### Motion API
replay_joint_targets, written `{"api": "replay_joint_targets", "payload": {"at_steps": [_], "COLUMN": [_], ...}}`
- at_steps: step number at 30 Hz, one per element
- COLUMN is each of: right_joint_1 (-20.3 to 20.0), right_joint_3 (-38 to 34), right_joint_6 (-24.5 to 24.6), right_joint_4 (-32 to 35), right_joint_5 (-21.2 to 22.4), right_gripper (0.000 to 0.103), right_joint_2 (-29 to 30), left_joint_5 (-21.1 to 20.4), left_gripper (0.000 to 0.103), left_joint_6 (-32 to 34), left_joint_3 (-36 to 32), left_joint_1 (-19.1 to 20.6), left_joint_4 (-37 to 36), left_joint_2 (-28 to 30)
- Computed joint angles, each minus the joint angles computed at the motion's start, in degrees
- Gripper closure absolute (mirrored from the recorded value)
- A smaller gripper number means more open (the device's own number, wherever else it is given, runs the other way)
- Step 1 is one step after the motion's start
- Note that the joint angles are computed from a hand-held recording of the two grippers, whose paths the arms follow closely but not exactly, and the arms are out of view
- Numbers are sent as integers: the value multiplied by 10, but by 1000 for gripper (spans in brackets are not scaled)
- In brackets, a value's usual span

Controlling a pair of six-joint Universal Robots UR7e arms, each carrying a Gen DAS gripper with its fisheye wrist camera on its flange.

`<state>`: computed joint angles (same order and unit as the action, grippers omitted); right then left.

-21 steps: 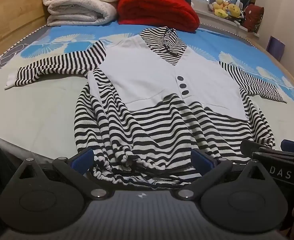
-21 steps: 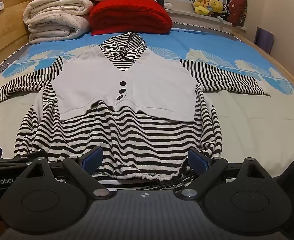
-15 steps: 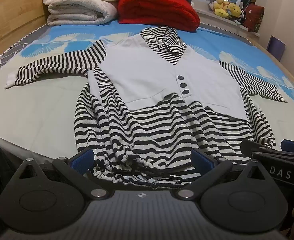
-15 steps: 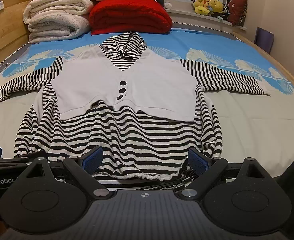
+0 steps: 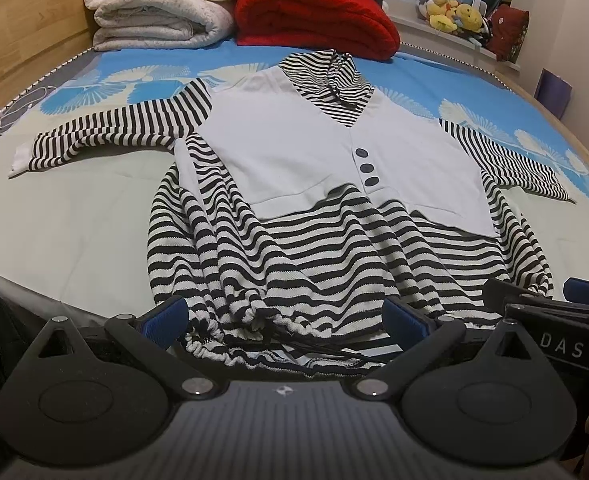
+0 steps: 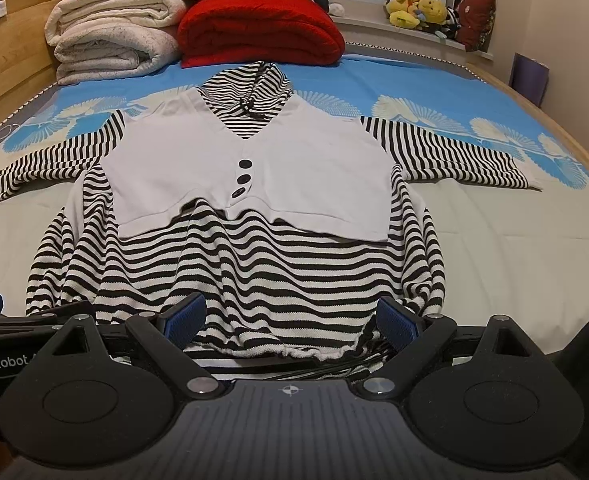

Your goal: Fold small clothes

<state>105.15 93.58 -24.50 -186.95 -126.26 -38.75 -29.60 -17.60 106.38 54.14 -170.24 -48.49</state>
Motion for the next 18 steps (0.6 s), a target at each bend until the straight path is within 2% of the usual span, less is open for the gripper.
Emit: {"api": "replay_joint_targets", "payload": {"at_steps": [18], "right_joint_1": [-3], "right_joint_3": [-7], "right_joint_6": [-7], "right_joint_4": [-18], "right_joint_5": [-6], "right_gripper": [11], "right_joint_2": [18], "left_joint_5": [-2], "left_gripper": [0], "left_joint_6": [15], "left_joint_3": [0], "left_joint_1": [7], "left_joint_4": [-24], "left_joint_2": [12]}}
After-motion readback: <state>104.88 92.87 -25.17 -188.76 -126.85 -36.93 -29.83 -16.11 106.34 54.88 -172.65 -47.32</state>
